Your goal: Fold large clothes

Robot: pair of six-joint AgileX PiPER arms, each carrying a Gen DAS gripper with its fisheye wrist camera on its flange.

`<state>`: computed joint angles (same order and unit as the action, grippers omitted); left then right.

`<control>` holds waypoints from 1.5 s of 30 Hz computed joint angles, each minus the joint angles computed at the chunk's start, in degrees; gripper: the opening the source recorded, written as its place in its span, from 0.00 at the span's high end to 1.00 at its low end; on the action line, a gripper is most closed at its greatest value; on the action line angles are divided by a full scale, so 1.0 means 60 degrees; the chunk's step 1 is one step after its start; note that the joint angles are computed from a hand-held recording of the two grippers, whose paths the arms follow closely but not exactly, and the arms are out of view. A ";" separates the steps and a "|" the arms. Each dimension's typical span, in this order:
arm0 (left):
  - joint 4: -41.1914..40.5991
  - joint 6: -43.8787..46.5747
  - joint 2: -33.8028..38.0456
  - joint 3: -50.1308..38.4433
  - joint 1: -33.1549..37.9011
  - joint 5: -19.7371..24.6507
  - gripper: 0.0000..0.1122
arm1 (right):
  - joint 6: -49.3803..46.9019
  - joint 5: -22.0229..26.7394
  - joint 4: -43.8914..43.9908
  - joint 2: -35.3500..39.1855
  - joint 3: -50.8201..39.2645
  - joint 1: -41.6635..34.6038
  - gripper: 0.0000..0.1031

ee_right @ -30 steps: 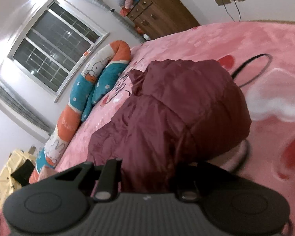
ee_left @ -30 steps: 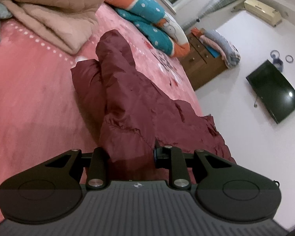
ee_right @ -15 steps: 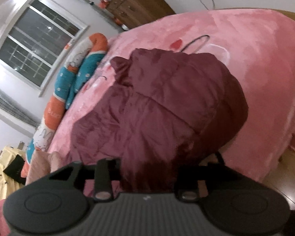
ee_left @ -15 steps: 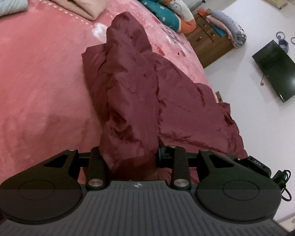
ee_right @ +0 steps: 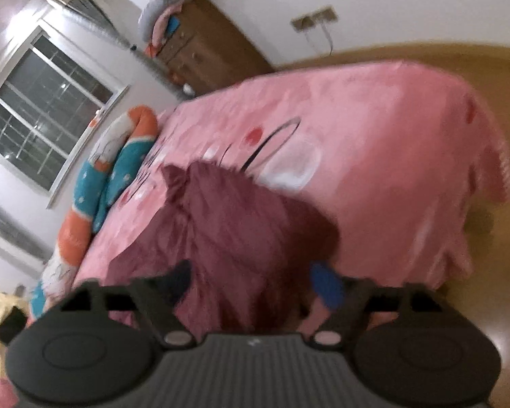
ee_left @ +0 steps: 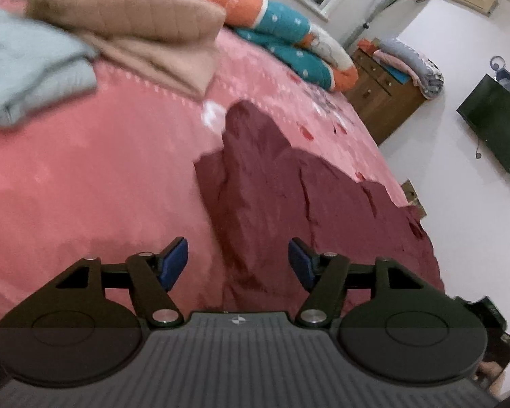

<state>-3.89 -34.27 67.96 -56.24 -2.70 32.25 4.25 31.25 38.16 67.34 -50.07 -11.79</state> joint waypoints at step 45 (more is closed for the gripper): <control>0.4579 -0.2120 0.6494 -0.4758 -0.0667 -0.0948 0.25 | -0.2094 -0.0268 -0.0943 0.8842 -0.8519 0.1947 0.23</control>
<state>23.58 -46.99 106.92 -84.78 -6.70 26.56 -8.31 29.64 32.51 120.40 -101.19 -0.11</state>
